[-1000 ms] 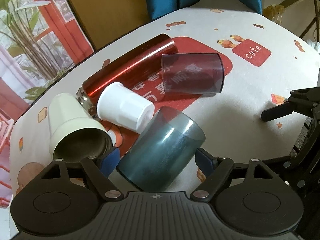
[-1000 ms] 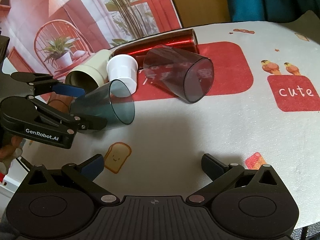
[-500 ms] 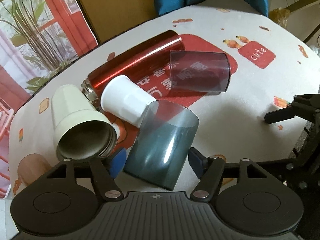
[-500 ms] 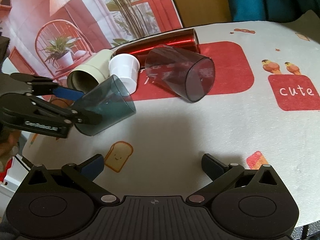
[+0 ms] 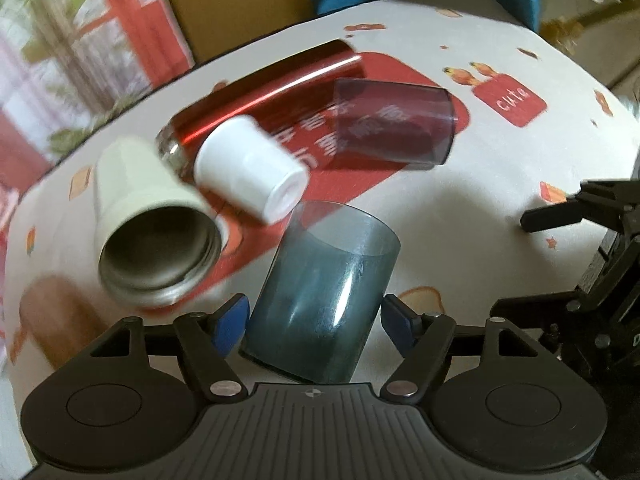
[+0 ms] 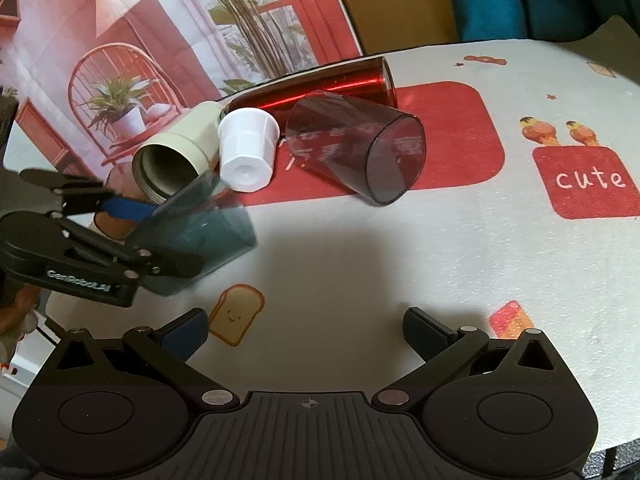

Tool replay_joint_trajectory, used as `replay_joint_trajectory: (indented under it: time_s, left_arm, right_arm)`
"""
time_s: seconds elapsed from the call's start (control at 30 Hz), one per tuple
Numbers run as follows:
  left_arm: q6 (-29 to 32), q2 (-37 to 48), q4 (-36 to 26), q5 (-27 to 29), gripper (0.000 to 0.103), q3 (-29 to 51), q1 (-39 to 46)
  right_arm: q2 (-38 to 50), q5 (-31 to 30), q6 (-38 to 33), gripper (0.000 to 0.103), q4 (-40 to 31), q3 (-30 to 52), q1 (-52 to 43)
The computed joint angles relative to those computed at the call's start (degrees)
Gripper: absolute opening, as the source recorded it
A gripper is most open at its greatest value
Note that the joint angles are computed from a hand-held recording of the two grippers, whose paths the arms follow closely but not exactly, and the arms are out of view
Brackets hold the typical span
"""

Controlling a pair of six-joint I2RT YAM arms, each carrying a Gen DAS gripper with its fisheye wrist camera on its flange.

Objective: Flip cup upright
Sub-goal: 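Lift the teal cup with the left gripper and rotate it upright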

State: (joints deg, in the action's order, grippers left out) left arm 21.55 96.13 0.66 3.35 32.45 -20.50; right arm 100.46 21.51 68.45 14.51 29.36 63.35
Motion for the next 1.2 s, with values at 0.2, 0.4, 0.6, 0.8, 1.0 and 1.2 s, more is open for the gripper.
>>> replay_joint_trajectory:
  time_s: [0.2, 0.4, 0.6, 0.8, 1.0, 1.2]
  left_arm:
    - [-10.92, -3.80, -1.58, 2.16, 0.075, -3.35, 5.44]
    - [-20.89, -6.22, 2.24, 7.60, 0.074, -9.21, 10.69]
    - [-26.57, -6.94, 6.69, 14.41, 0.079, -13.50, 16.32]
    - [-26.90, -21.05, 6.39, 9.88, 0.096, -19.80, 18.60]
    - [-28.67, -39.80, 4.96, -5.09, 0.103, -27.54, 16.85]
    - [-32.94, -38.96, 12.64, -6.95, 0.103, -30.98, 21.12]
  right_arm:
    - [0.09, -0.08, -0.15, 0.103, 0.25, 0.14, 0.13]
    - [-0.11, 0.97, -0.87, 0.103, 0.39, 0.46, 0.77]
    - [-0.90, 1.12, -3.97, 0.103, 0.87, 1.02, 1.43]
    - [-2.36, -0.47, -7.25, 0.103, -7.24, 5.81, 0.76]
    - [-1.03, -4.18, -8.18, 0.103, -15.00, 12.90, -1.44]
    - [4.70, -9.62, -10.05, 0.103, -21.63, 23.92, -4.41]
